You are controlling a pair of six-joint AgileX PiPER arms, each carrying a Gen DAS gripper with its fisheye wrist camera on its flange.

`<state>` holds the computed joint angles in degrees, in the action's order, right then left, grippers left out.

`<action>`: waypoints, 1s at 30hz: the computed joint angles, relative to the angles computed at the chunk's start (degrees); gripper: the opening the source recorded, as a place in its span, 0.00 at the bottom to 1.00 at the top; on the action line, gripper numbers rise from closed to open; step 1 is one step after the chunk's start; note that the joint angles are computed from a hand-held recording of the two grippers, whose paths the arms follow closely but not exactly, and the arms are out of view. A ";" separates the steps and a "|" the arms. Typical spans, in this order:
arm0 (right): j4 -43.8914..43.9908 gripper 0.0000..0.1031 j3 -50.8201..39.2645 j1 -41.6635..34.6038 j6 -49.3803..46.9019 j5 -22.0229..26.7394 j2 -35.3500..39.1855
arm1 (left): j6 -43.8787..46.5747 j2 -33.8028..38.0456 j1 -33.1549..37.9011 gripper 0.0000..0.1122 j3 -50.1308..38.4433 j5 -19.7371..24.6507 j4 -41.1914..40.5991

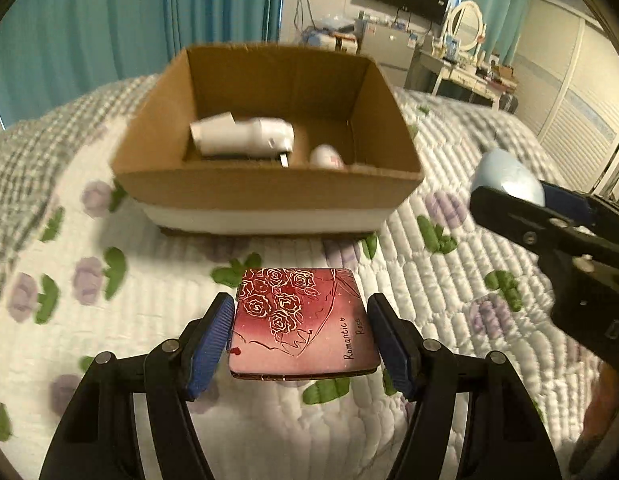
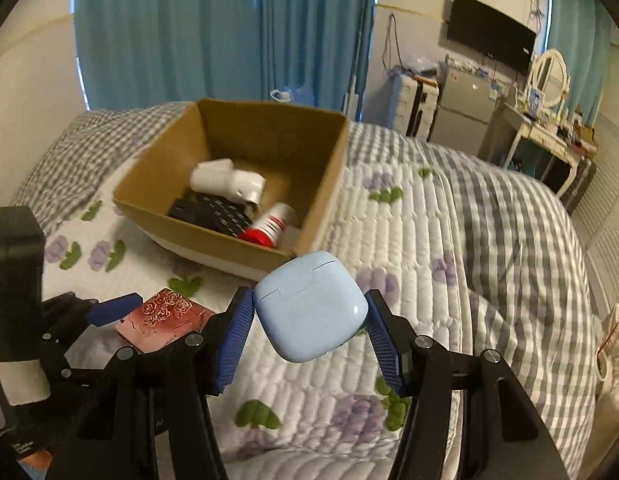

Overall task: Organize rigid objects
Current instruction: 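Carry the card and earbud case into the box and open both tools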

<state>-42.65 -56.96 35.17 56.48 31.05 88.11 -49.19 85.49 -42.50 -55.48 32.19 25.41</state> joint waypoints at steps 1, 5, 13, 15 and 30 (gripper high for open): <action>0.10 0.55 -0.77 0.60 -0.12 0.74 -0.05 | 0.63 -1.34 0.56 0.62 -0.05 0.46 0.15; -0.49 0.55 -4.24 3.30 0.53 3.92 -0.80 | -0.33 -4.95 0.70 0.62 -1.47 3.92 3.29; 2.12 0.55 -14.21 4.32 -5.25 7.37 0.10 | 4.37 -5.94 6.38 0.62 -9.28 6.11 5.23; 2.72 0.55 -17.24 3.86 -6.97 8.06 1.00 | 3.55 -5.08 8.09 0.62 -11.02 5.01 7.07; 15.79 0.55 -36.86 -6.53 -24.77 4.15 17.52 | 19.01 15.83 17.98 0.62 -28.51 -4.46 -3.31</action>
